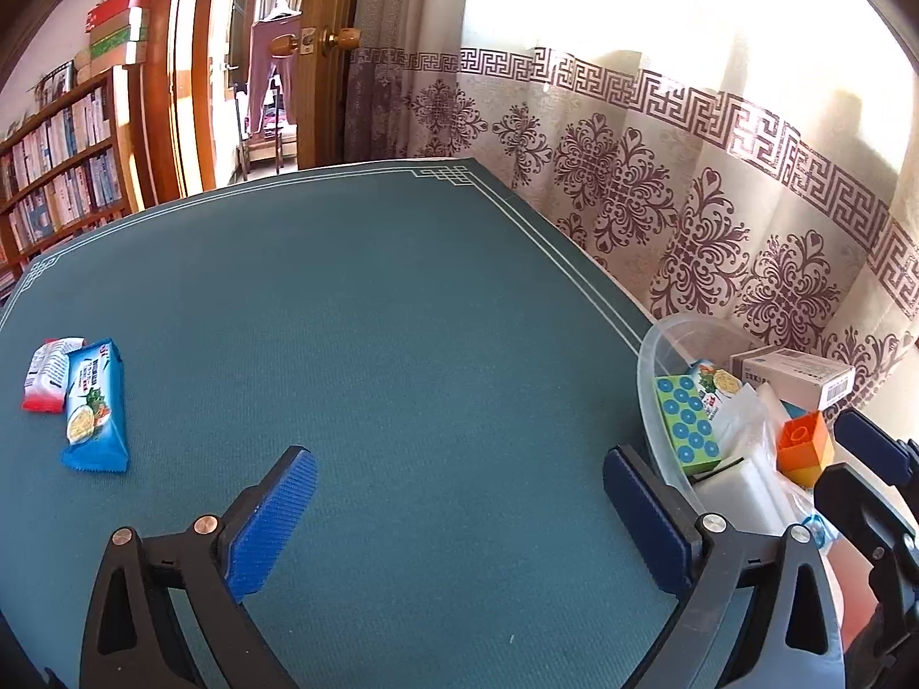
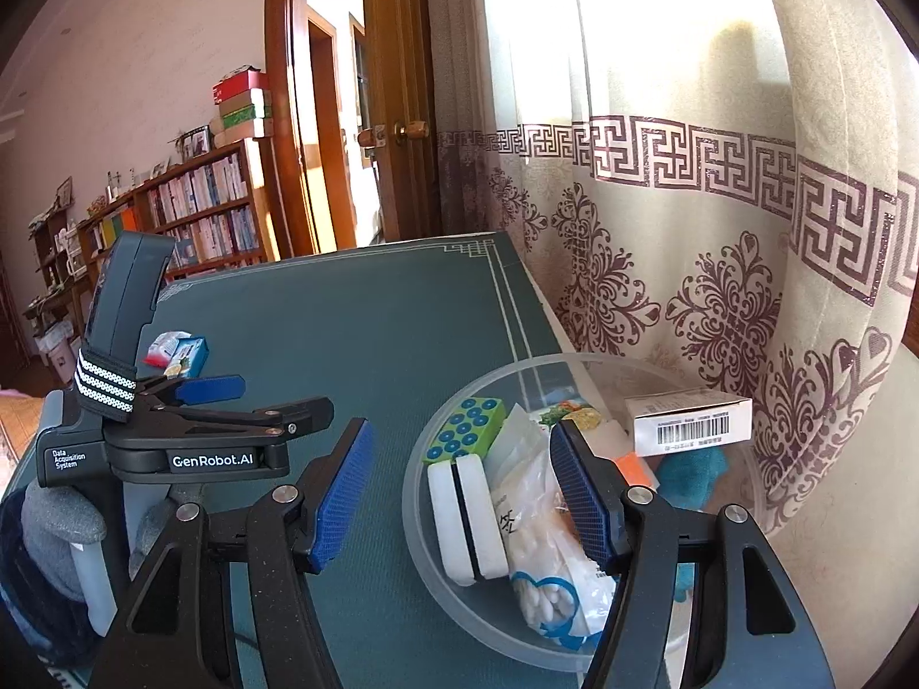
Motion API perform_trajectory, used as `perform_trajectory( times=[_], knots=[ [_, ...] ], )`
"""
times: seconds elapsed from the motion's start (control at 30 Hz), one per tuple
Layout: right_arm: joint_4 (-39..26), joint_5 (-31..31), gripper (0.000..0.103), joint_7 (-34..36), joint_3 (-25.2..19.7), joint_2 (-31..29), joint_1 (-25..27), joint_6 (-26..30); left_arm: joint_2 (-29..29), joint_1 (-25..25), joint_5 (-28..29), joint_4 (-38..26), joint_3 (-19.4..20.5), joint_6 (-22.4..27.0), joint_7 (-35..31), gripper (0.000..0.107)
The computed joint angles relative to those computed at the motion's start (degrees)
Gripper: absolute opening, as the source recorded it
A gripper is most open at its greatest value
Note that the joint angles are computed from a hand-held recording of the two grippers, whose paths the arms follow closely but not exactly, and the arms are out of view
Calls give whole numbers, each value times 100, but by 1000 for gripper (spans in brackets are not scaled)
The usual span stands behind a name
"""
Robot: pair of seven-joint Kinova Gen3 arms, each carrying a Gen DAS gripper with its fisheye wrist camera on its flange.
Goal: Organize objects
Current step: 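Lower the medicine box into the basin and open the right gripper, then move both grippers back over the table toward the two snack packets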
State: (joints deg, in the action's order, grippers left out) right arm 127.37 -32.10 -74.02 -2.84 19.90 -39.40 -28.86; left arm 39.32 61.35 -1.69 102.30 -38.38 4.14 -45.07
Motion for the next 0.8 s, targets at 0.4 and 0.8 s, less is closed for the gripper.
perform_trajectory(
  times=[0.4,0.8],
  knots=[
    [-521,347,66,-186,-55,382,-167,521,241,607,-303,424,-989,281,868,102],
    [-1251,1132,67,-844,14,846,-301,1323,213,723,-302,959,-1367,95,1128,102]
  ],
)
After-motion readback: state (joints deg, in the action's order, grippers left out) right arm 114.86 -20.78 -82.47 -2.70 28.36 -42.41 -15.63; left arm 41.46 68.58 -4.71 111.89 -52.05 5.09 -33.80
